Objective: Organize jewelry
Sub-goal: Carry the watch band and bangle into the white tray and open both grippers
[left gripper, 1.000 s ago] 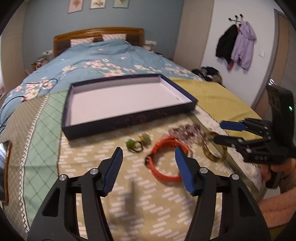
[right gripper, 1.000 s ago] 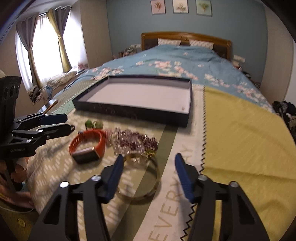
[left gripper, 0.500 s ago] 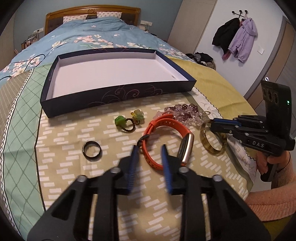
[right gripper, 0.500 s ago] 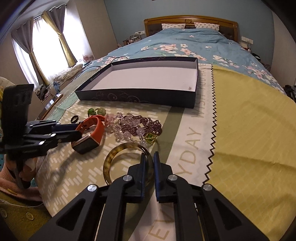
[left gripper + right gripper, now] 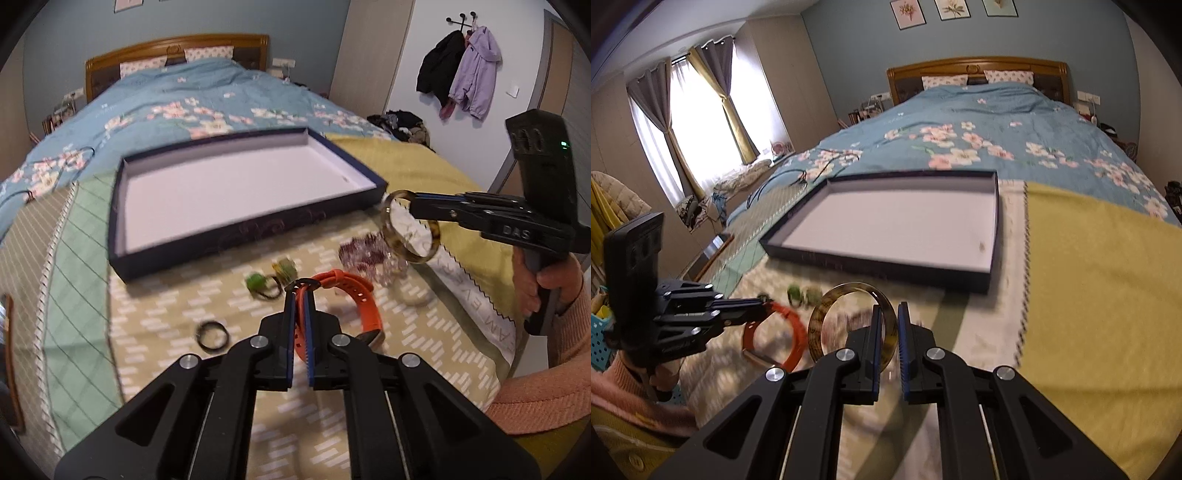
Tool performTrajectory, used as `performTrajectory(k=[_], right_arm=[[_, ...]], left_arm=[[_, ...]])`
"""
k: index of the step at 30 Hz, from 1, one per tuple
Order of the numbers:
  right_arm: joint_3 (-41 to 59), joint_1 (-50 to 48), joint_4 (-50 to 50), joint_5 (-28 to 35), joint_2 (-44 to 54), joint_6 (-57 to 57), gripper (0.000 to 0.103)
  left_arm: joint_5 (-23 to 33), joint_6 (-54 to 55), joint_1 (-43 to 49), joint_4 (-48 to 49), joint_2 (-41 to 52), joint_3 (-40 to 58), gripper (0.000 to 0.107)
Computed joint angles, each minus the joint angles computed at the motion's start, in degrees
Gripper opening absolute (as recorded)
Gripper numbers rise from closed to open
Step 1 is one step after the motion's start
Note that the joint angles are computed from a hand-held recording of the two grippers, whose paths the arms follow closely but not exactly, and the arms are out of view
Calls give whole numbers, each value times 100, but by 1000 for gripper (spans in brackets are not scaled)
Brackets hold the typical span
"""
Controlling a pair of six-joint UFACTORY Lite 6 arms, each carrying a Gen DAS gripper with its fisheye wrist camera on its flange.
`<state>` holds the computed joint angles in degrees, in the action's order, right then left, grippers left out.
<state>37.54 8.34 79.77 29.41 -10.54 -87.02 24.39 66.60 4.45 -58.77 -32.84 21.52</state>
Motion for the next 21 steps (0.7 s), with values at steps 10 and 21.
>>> performTrajectory(k=[10,21], right_arm=[[1478,353,234,-271,1280,96,7],[4581,847,-1721,-768,3784,2464,7]], left_arm=[[275,436,911,-60,657,1108,6],[-57,62,789,60,3337,3835,6]])
